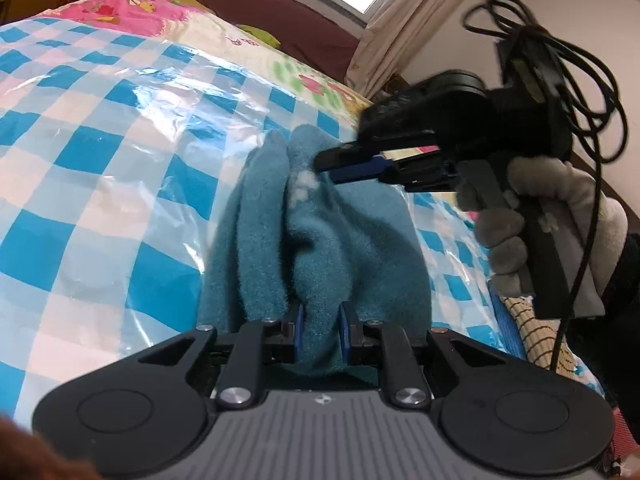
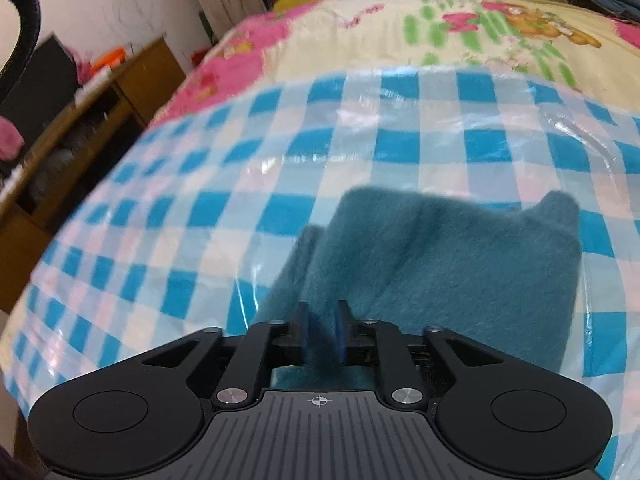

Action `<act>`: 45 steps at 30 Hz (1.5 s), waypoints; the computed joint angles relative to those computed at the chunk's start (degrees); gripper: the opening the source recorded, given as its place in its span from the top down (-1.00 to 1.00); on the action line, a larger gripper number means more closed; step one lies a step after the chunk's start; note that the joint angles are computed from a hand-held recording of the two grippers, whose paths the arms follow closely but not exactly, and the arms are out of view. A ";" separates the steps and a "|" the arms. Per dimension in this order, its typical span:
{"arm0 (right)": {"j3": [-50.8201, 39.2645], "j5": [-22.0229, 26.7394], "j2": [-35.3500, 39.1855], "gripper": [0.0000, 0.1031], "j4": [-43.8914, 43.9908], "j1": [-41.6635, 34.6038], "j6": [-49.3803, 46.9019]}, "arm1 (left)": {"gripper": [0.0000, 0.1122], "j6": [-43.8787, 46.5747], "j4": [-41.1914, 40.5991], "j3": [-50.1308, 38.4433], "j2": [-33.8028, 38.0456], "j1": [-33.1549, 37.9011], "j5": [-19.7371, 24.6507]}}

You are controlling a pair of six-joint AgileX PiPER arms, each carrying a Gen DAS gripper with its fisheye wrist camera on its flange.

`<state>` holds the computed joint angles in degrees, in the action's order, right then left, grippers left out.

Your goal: Fold small clothes

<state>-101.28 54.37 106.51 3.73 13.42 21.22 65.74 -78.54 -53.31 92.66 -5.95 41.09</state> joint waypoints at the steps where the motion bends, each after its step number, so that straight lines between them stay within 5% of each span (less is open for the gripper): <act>1: -1.22 1.08 0.96 0.39 -0.25 0.56 0.20 | 0.61 0.55 -0.16 0.40 -0.17 -0.06 -0.27; 3: -2.42 1.78 2.03 0.21 -2.05 2.22 0.51 | 0.61 1.32 -0.62 0.85 -0.05 -0.01 -0.35; 8: -3.77 4.18 5.07 0.39 -14.18 7.14 1.91 | 0.61 2.96 -2.25 1.82 0.11 0.98 0.54; 11: -1.08 2.39 3.50 0.41 -12.18 6.00 1.83 | 0.61 2.65 -2.54 1.52 1.17 1.90 2.07; 14: -0.44 2.13 2.46 0.66 -8.72 4.93 0.56 | 0.59 1.74 -3.22 1.22 1.36 3.32 3.79; 18: 4.80 -2.31 -1.73 0.72 -3.70 2.55 -1.61 | 0.22 6.88 -8.75 2.89 -1.58 8.35 8.68; 22: 11.54 -7.77 -7.43 0.73 4.79 -1.20 -5.52 | 0.13 6.62 -10.04 -1.23 -0.18 10.44 7.33; 25: 14.59 -9.90 -10.48 0.74 9.67 -3.12 -8.09 | 0.19 -0.03 -4.23 -9.73 6.33 6.74 2.11; 28: 15.59 -10.77 -11.83 0.74 12.23 -3.56 -9.31 | 0.60 -8.41 3.37 -19.67 14.83 2.73 2.19; 31: 15.91 -11.33 -12.35 0.76 15.31 -3.92 -10.74 | 0.62 -12.01 7.70 -24.23 19.10 -0.43 0.68; 38: 12.94 -13.24 -4.97 0.81 23.29 -4.56 -9.52 | 0.63 -10.76 3.51 -23.10 21.31 0.87 1.97; 45: 13.37 -15.79 0.79 0.82 25.44 -2.86 -7.18 | 0.63 -6.73 -0.69 -13.62 14.48 7.97 2.13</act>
